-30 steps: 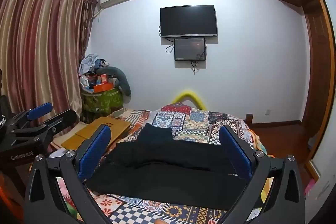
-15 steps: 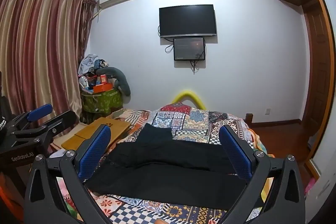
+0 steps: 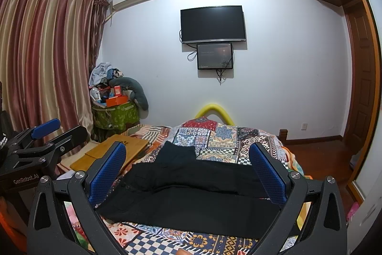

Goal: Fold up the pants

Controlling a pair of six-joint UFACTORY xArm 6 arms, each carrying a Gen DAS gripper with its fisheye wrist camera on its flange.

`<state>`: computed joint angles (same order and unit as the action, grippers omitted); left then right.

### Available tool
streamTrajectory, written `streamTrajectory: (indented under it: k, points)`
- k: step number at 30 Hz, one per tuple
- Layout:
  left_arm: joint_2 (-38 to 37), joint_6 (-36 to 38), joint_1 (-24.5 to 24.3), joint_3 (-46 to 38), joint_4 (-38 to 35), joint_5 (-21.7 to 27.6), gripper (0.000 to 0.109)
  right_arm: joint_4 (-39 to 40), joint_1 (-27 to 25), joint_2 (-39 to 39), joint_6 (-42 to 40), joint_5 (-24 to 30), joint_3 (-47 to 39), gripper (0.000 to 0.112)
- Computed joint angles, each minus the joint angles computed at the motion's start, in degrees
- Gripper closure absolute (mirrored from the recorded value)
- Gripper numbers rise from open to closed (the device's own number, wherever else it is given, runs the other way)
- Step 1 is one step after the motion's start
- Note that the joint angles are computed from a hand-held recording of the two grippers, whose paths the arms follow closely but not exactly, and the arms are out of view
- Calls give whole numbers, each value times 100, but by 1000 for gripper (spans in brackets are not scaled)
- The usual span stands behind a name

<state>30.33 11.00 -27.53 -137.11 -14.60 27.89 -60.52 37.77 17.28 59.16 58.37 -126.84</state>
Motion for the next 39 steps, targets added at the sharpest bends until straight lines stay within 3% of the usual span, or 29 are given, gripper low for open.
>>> streamTrajectory:
  k: [25, 39]
  points:
    - [4, -29, -46, -96, -18, 67, 6, 73, 6, 90, -147, 86, -249, 10]
    - [-112, 222, -30, 197, -168, -145, 6, 88, 2, 41, -149, 106, -219, 10]
